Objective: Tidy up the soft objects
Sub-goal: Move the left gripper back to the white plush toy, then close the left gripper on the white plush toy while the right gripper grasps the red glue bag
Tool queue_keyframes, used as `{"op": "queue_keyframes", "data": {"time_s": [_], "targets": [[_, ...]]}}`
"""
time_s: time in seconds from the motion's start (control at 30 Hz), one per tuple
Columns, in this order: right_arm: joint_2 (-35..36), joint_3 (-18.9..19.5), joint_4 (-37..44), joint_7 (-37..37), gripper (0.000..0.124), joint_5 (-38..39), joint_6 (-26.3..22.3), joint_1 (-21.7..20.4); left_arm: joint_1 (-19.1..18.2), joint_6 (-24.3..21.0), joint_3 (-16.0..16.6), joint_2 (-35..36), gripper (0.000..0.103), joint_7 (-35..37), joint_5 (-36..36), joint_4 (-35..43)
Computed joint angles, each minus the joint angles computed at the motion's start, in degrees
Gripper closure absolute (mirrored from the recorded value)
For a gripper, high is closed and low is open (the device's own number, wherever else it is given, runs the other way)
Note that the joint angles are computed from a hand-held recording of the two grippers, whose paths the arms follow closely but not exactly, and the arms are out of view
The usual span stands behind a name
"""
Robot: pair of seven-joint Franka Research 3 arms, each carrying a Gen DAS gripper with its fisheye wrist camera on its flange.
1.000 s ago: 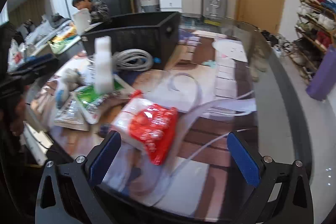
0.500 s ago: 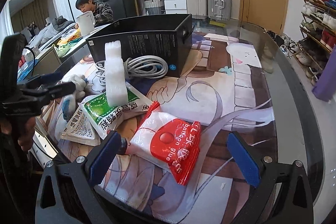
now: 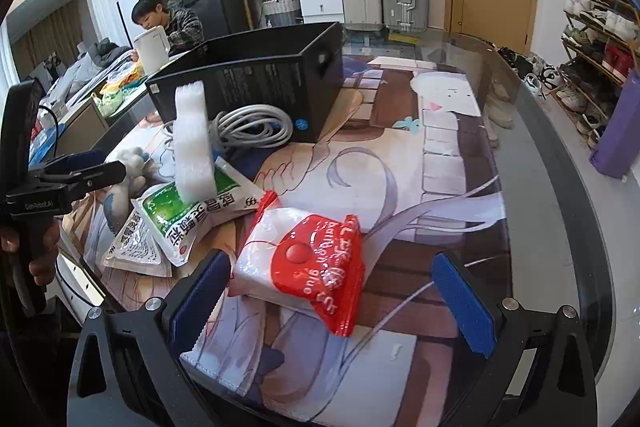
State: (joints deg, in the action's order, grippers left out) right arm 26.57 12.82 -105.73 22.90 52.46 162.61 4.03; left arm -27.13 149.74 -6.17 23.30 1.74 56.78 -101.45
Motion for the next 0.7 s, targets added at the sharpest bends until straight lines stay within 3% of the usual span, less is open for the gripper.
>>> {"op": "queue_keyframes", "data": {"time_s": [0.2, 0.47, 0.7], "targets": [[0.3, -0.6, -0.9, 1.1, 0.021, -3.2, 3.3, 1.6, 0.2, 2.1, 0.1, 0.2, 0.0, -0.8, -0.5, -0.1], [0.3, 1.2, -1.6, 1.0, 0.021, -3.9, 4.5, 0.2, 0.1, 4.9, 0.4, 1.0, 0.0, 0.5, -1.6, 0.2], [0.4, 2.5, -1.7, -1.1, 0.022, -1.7, 5.1, -1.0, 0.7, 3.8, 1.0, -1.3, 0.0, -2.2, -2.0, -2.8]]}}
